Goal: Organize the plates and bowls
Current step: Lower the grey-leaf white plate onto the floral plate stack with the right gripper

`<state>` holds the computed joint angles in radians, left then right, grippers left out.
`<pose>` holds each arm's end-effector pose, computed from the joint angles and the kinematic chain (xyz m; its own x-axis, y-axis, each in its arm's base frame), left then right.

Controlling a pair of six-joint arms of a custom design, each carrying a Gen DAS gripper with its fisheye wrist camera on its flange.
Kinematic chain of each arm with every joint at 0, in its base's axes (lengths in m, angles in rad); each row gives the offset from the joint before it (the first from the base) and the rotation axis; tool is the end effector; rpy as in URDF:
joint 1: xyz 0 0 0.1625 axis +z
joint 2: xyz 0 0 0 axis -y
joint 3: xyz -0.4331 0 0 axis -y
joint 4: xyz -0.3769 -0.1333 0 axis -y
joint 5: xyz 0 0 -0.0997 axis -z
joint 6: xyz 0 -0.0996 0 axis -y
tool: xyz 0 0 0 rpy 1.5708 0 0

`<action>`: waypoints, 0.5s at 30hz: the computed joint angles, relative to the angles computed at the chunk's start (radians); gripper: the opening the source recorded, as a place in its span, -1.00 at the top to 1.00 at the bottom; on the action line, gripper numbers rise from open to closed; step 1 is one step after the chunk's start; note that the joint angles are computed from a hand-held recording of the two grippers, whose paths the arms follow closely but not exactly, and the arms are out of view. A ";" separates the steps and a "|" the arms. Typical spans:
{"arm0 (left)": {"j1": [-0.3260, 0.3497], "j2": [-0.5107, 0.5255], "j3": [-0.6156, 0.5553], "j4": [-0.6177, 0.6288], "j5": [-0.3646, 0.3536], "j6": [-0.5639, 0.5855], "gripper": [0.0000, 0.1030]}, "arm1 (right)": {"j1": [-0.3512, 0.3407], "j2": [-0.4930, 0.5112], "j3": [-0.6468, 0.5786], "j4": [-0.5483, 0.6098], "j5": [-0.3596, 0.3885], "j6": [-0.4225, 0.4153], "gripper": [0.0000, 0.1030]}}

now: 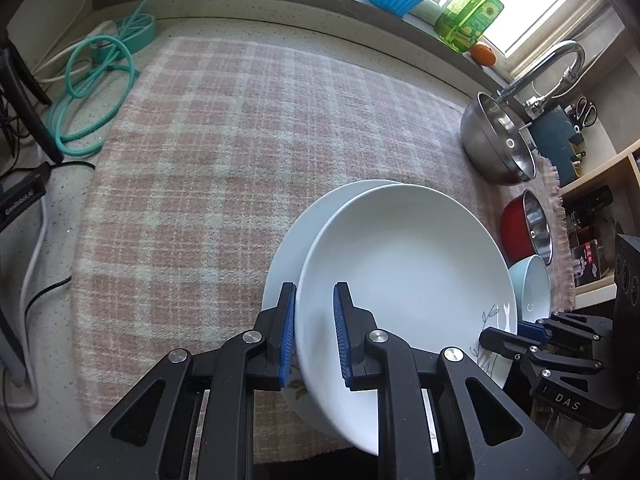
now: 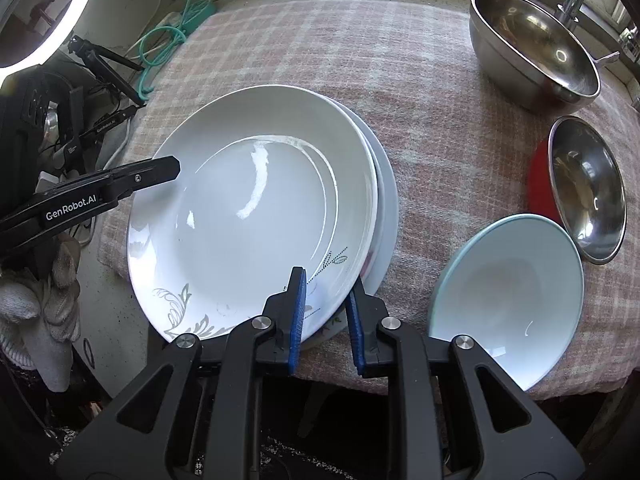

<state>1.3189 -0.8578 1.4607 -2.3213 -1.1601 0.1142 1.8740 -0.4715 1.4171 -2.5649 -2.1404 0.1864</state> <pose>-0.0083 -0.7266 0.2007 -0.8686 0.2797 -0.4091 0.3478 0.9321 -0.1011 0.2880 -0.6539 -0.0253 -0.8527 -0.0459 0.5203 -0.1427 0.9787 -0.1475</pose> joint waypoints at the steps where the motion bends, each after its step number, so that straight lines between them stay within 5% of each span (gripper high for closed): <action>1: -0.001 0.001 0.000 -0.001 0.002 0.002 0.68 | 0.001 0.002 -0.002 0.000 -0.004 -0.002 0.57; 7: -0.003 0.006 -0.008 0.012 0.014 0.016 0.68 | 0.005 0.009 -0.013 0.004 -0.013 -0.023 0.37; 10: -0.005 0.008 -0.009 0.011 0.018 0.015 0.68 | 0.009 0.015 -0.015 -0.003 -0.039 -0.036 0.02; 15: -0.006 0.011 -0.011 0.011 0.017 0.013 0.68 | 0.001 0.008 -0.005 -0.019 -0.012 -0.040 0.02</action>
<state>1.3131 -0.8471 1.4497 -2.3107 -1.1426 0.1270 1.8755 -0.4635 1.4116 -2.5843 -2.1523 0.1460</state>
